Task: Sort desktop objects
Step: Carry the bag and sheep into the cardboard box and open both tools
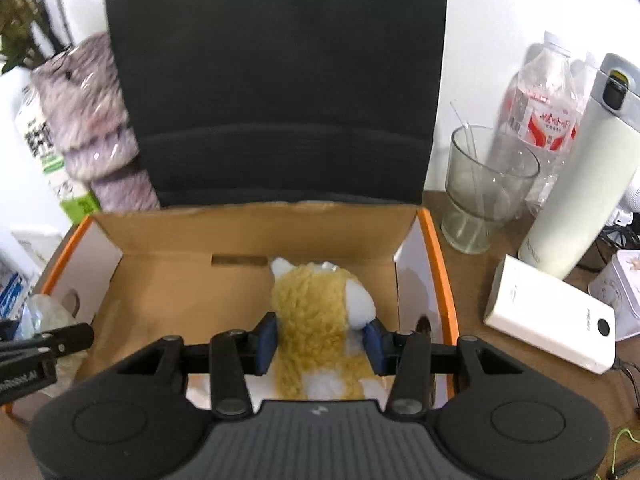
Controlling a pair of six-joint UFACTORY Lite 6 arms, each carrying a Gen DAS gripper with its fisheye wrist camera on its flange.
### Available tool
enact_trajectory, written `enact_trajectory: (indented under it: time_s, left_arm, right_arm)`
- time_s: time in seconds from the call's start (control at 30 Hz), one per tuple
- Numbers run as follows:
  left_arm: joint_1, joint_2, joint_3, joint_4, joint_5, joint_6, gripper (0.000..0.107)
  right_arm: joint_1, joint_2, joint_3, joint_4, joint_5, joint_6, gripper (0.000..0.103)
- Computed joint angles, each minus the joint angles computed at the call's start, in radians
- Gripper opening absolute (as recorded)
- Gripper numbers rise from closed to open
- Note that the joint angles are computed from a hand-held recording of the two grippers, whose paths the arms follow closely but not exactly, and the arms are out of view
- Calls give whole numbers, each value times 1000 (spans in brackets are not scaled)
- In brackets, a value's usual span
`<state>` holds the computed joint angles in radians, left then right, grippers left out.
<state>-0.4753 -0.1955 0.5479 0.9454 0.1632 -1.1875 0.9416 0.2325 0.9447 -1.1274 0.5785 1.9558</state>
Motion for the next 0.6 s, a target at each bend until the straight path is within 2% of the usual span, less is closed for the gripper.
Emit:
enact_trajectory:
  time_s: [0.13, 0.2, 0.27, 0.3, 0.47, 0.6]
  left_arm:
    - [-46, -29, -52, -21, 64, -15, 39]
    - [-41, -23, -59, -99, 88, 43, 39]
    - [-41, -30, -79, -72, 99, 16, 40]
    - [-66, -43, -93, -5, 116, -50, 41]
    - [-196, -36, -101, 77, 217, -181, 44]
    - [-240, -42, -95, -34, 266, -98, 44]
  right_arm:
    - [44, -28, -36, 99, 28, -50, 43]
    - [48, -33, -48, 171, 22, -92, 43]
    - [53, -32, -55, 217, 24, -131, 44]
    - [53, -33, -62, 234, 20, -144, 45]
    - [117, 5, -54, 208, 92, -120, 48]
    - [148, 35, -32, 199, 138, -147, 50]
